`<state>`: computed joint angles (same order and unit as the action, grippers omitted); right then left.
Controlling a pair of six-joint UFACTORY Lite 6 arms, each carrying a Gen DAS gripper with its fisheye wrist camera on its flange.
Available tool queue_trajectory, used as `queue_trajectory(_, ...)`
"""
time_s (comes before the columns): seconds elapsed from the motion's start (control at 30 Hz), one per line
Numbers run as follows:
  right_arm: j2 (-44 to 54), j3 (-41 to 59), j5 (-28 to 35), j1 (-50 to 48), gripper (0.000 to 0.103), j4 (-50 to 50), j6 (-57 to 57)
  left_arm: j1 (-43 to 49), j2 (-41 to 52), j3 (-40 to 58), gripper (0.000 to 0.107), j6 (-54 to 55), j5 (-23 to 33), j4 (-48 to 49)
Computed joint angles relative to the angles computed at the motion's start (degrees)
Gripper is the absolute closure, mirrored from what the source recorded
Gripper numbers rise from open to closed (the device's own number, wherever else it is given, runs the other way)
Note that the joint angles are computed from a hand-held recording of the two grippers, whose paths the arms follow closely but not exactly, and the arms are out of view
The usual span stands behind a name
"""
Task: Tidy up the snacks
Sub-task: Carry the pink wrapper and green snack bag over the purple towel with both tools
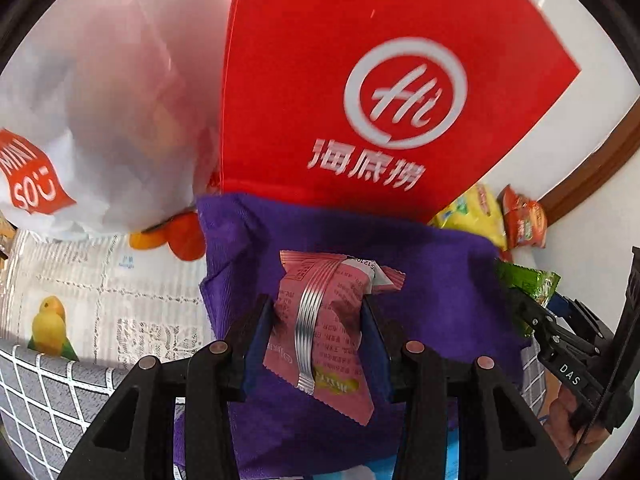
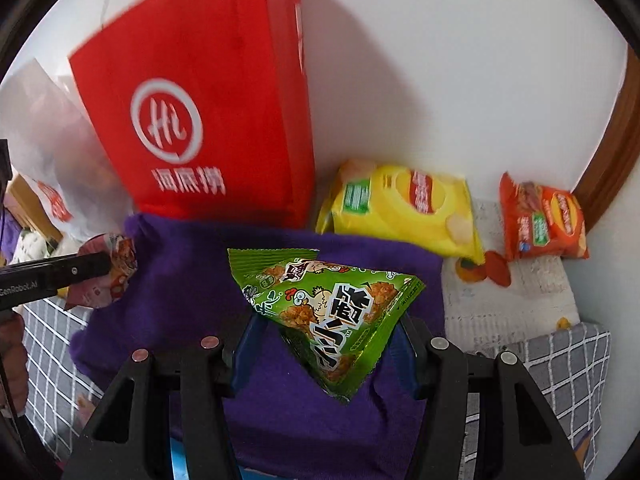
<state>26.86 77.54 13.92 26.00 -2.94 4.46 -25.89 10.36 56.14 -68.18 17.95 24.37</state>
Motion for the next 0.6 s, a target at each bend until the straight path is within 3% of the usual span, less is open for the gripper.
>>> queue_trajectory(0.6,8.8,6.1,4.2,1.5,0.046,-5.6,6.0,0.6,6.0,2.1,0.065,4.0,-1.6,-5.4)
